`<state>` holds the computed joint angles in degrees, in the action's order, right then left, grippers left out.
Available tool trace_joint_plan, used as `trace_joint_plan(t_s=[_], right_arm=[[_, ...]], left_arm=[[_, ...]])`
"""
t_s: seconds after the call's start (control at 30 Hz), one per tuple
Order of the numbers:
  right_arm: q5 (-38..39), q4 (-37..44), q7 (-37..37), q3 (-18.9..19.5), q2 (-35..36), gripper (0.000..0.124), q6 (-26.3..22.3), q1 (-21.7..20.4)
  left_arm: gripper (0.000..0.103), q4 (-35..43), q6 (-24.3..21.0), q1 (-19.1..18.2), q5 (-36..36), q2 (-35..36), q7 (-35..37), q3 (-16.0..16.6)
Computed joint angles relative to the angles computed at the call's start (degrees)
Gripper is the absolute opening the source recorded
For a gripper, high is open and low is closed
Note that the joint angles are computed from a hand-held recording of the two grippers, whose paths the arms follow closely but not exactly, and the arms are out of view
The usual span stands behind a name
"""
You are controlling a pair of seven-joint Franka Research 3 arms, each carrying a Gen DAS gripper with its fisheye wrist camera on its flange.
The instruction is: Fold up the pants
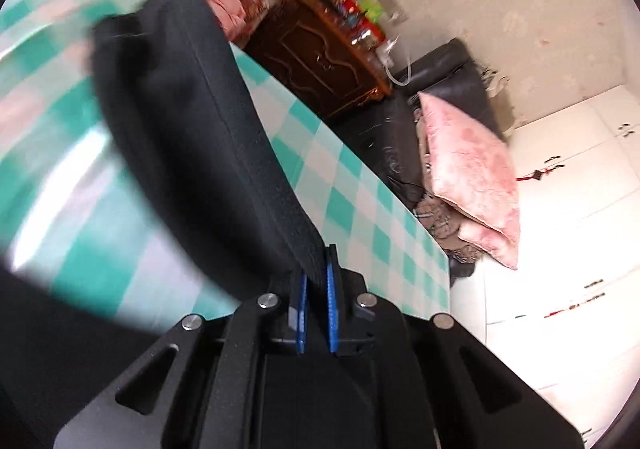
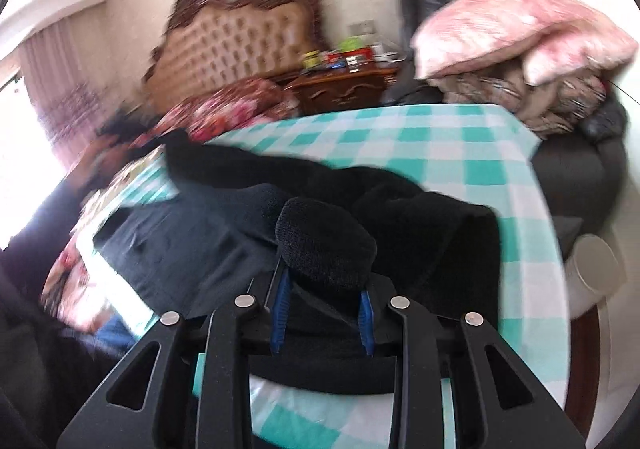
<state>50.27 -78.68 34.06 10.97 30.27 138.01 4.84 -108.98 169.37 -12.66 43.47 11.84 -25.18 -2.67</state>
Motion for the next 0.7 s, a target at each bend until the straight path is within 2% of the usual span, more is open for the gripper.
trace_joint_plan(t_s=[0.03, 0.07, 0.13, 0.17, 0.2, 0.23, 0.27, 0.33, 0.47, 0.53, 0.67, 0.7], right_arm=[[-0.6, 1.3, 3.4, -0.9, 0.9, 0.031, 1.2, 0.7], [-1.8, 2.8, 7.7, -1.8, 1.9, 0.031, 1.9, 1.5], [-5.4, 6.5, 19.1, -3.9, 4.4, 0.035, 0.7, 2.7], [-7.5, 9.3, 26.9, -5.1, 6.4, 0.04, -1.8, 3.0], [-8.4, 11.2, 32.8, -5.4, 7.7, 0.058, -4.2, 2.8], [-7.9, 12.1, 37.2, -4.9, 8.4, 0.074, -6.2, 1.9], [-7.4, 12.1, 39.4, -4.0, 8.6, 0.075, -7.4, 0.9], [-7.0, 10.4, 42.3, -3.0, 7.5, 0.076, -9.0, -0.5], [-4.5, 0.5, 44.7, -3.1, 0.5, 0.083, -3.7, -2.0], [-3.4, -1.8, 45.4, -3.2, -1.2, 0.083, -4.0, -2.7], [-7.1, -0.4, 47.2, -3.9, -0.2, 0.085, -8.5, -0.9], [-9.6, -0.5, 49.0, -4.9, -0.3, 0.088, -8.0, 0.4]], left_arm=[[0.008, -4.1, -0.6, -3.7, 8.4, -3.9, -9.7, 2.2], [0.008, -6.8, -2.0, -5.6, 14.2, -6.3, -16.6, 2.3], [0.008, -10.5, -3.7, -7.1, 21.8, -8.8, -27.2, 0.1], [0.008, -11.9, -4.0, -7.4, 25.6, -9.2, -33.1, -1.1], [0.007, -12.9, -4.6, -7.6, 28.2, -9.1, -37.5, -2.3], [0.007, -13.6, -5.3, -7.5, 29.2, -9.2, -39.6, -3.4], [0.007, -14.3, -6.1, -7.3, 29.4, -9.1, -40.6, -4.6], [0.007, -15.2, -7.2, -6.7, 27.0, -8.2, -38.3, -6.8], [0.008, -15.8, -6.4, -4.8, 26.9, -7.7, -38.0, -8.2], [0.008, -15.9, -6.8, -4.5, 26.3, -7.8, -36.7, -8.5], [0.008, -16.6, -5.8, -4.2, 30.6, -7.6, -42.4, -8.5], [0.008, -17.0, -5.6, -4.2, 31.8, -7.8, -43.9, -8.5]])
